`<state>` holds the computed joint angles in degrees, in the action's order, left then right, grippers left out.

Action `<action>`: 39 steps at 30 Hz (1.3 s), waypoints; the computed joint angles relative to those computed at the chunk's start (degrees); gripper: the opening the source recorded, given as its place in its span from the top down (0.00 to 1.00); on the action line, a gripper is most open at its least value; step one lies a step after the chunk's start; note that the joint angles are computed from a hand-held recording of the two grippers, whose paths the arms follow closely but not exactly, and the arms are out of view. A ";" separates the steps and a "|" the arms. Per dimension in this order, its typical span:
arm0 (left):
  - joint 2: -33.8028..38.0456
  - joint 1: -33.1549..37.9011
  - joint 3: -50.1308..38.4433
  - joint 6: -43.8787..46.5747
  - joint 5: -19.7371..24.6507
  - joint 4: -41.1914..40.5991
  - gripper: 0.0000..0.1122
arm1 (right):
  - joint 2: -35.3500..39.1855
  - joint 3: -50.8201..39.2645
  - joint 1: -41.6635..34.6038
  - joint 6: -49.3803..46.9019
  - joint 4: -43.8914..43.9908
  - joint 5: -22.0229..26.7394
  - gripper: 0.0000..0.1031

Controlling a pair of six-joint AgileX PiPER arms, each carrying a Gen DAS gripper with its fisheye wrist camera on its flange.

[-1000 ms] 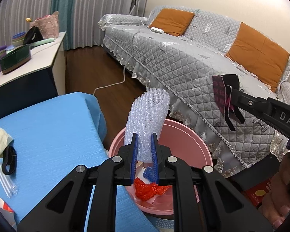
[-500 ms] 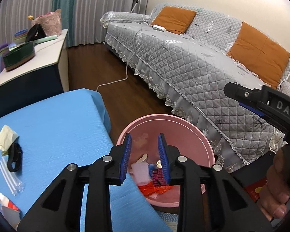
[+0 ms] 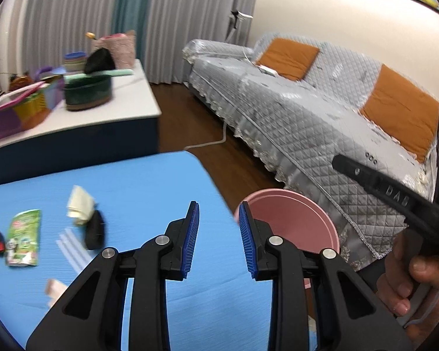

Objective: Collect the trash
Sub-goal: 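Move both open tools back over the remaining trash on the table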

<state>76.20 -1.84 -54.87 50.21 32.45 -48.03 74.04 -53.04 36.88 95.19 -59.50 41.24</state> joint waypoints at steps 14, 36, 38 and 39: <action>4.85 29.01 -5.77 15.70 12.25 -10.93 0.75 | 13.62 -12.21 11.32 3.88 -5.18 -0.81 0.64; 22.31 38.52 -12.34 13.22 -1.46 -9.54 0.75 | 42.94 -39.34 11.61 -16.23 11.65 -11.07 0.65; 23.77 38.38 -13.25 10.28 -2.68 -7.57 0.73 | 45.45 -42.42 11.01 -21.77 16.94 -10.86 0.62; 24.41 38.32 -13.68 8.51 -3.19 -6.40 0.69 | 46.64 -43.92 10.76 -24.52 19.27 -10.59 0.59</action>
<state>100.60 36.48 -68.55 58.72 29.26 -54.43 120.68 -96.96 47.64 70.67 -40.23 30.65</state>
